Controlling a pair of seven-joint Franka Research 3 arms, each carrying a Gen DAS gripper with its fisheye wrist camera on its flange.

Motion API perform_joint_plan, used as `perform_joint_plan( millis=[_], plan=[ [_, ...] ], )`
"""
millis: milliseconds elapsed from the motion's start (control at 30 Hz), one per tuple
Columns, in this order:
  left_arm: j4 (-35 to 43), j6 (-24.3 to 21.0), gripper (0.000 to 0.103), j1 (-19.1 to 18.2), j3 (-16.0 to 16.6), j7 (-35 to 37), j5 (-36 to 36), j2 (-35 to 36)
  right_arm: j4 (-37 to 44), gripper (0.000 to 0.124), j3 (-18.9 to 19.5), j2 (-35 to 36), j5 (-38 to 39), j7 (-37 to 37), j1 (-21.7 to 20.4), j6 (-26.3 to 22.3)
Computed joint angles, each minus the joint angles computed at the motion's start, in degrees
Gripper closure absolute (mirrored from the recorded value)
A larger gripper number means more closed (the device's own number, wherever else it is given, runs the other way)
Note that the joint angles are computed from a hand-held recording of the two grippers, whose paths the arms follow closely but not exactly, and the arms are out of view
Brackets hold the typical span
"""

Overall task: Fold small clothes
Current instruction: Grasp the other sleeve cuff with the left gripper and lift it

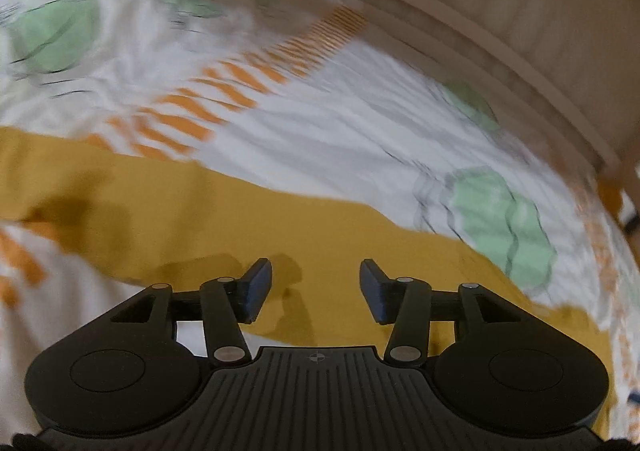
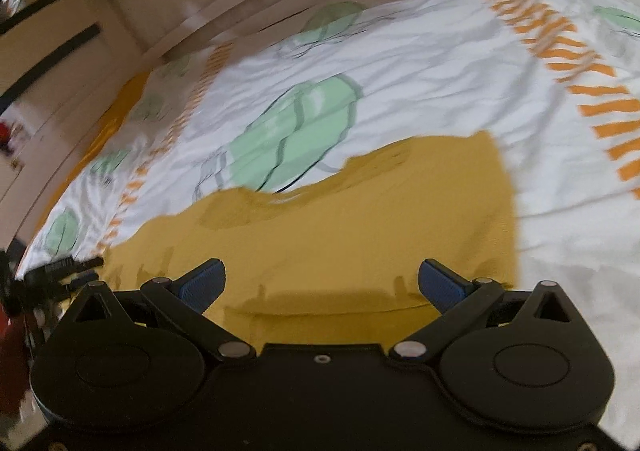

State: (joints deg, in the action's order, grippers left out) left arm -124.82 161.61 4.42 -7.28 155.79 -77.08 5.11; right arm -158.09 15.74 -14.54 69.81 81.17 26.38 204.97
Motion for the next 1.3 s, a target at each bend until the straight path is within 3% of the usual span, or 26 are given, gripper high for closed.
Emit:
perform_joint_plan(
  millis=[200,367,600,867,967,1100,1200,1267,1300],
  plan=[
    [2.64,2.97,0.055,3.36,2.25,-1.92,-6.17,1.81,2.15,0.021,-0.40,4.58,-8.13,3.69,1.48,0.23],
    [5.88,4.27,0.054,6.46,3.19,-5.20,-9.72,3.99,5.14,0.021,-0.32,7.98,-7.04,0.30,1.84,-0.65],
    [8.67,4.93,0.054,9.68,3.41,-14.22,-6.12,7.33,6.79,0.021,-1.54,10.09,-7.72,0.14,2.99,-1.60],
    [7.63,7.88,0.051,12.15,0.67,-21.95,-0.64,8.64,8.89,0.021,-2.11,12.18,-8.05,-1.64,3.73,-4.02],
    [8.29,5.54,0.046,13.00,-0.06,-21.79,-0.99,9.38,8.14,0.021,-3.24,12.00,-13.23,2.45,3.85,-5.45],
    [11.06,5.05,0.045,14.03,-1.29,-18.30,-2.67,11.89,8.92,0.021,-2.48,12.54,-11.15,0.42,3.55,-5.53],
    [12.49,4.33,0.045,14.54,-1.50,-17.56,-3.50,13.22,8.20,0.021,-3.01,12.31,-13.49,3.14,3.67,-5.57],
    [13.32,4.15,0.047,14.85,-1.86,-15.32,-4.91,13.91,8.34,0.021,-2.86,12.33,-13.05,2.96,3.49,-5.59],
    [13.46,4.67,0.056,14.87,-2.12,-13.48,-6.22,13.96,8.53,0.021,-2.63,12.31,-11.96,2.07,3.41,-5.63]
  ],
)
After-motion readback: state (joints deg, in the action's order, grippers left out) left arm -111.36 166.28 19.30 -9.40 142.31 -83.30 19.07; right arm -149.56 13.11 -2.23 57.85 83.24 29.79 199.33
